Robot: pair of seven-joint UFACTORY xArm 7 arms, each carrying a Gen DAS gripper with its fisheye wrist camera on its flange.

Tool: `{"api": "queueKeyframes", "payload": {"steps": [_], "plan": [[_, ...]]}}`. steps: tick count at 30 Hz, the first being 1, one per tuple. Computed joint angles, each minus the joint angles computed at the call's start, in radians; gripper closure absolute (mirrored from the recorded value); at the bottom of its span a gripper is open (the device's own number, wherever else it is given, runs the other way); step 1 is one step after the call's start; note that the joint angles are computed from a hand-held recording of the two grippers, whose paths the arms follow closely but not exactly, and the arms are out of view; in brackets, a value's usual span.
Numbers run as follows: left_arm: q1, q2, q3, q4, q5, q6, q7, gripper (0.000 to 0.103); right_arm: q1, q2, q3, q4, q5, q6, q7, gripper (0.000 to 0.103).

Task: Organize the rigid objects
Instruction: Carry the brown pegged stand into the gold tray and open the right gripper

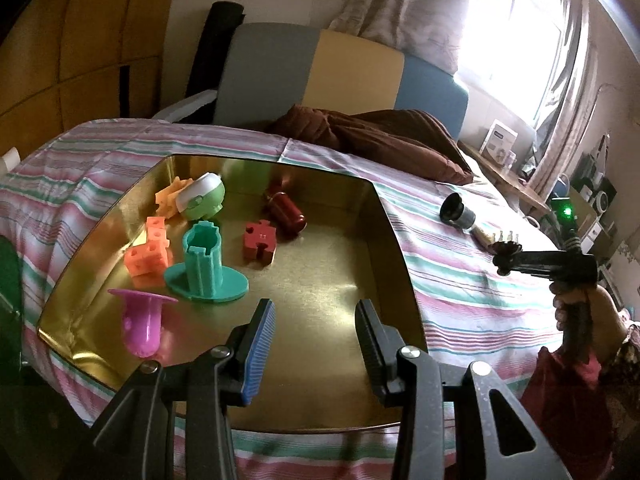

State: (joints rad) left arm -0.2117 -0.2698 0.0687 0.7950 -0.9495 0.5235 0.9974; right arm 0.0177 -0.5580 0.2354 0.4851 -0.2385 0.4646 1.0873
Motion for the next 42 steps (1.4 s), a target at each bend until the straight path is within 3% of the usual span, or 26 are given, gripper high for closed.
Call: {"api": "queueKeyframes", "payload": {"steps": [5, 9, 16, 21, 26, 31, 35, 42], "plan": [[0.001, -0.006, -0.001, -0.003, 0.006, -0.008, -0.01, 0.061, 0.006, -0.035, -0.009, -0.042, 0.031, -0.1, 0.018, 0.089], [0.001, -0.006, 0.0, -0.001, 0.013, -0.012, -0.013, 0.061, 0.008, -0.016, 0.023, -0.004, 0.021, -0.138, -0.007, 0.089], [0.003, -0.003, 0.011, 0.004, 0.018, -0.014, -0.012, 0.061, 0.106, 0.159, 0.046, 0.166, 0.064, -0.215, -0.051, 0.089], [0.024, 0.007, 0.024, 0.018, 0.028, 0.027, -0.015, 0.061, 0.154, 0.37, 0.08, 0.405, 0.012, -0.225, -0.066, 0.089], [0.055, 0.014, 0.031, 0.026, 0.038, 0.066, -0.017, 0.061, 0.221, 0.598, 0.067, 0.645, -0.052, -0.145, -0.034, 0.089], [0.08, 0.02, 0.038, 0.038, 0.031, 0.093, -0.02, 0.061, 0.31, 0.759, 0.0, 0.832, -0.092, -0.004, 0.019, 0.089], [0.102, 0.036, 0.041, 0.058, 0.018, 0.135, -0.034, 0.061, 0.386, 0.85, -0.072, 0.966, -0.116, 0.159, 0.054, 0.089], [0.121, 0.039, 0.032, 0.065, 0.006, 0.159, -0.028, 0.061, 0.455, 0.944, -0.157, 1.111, -0.105, 0.328, 0.027, 0.089]]}}
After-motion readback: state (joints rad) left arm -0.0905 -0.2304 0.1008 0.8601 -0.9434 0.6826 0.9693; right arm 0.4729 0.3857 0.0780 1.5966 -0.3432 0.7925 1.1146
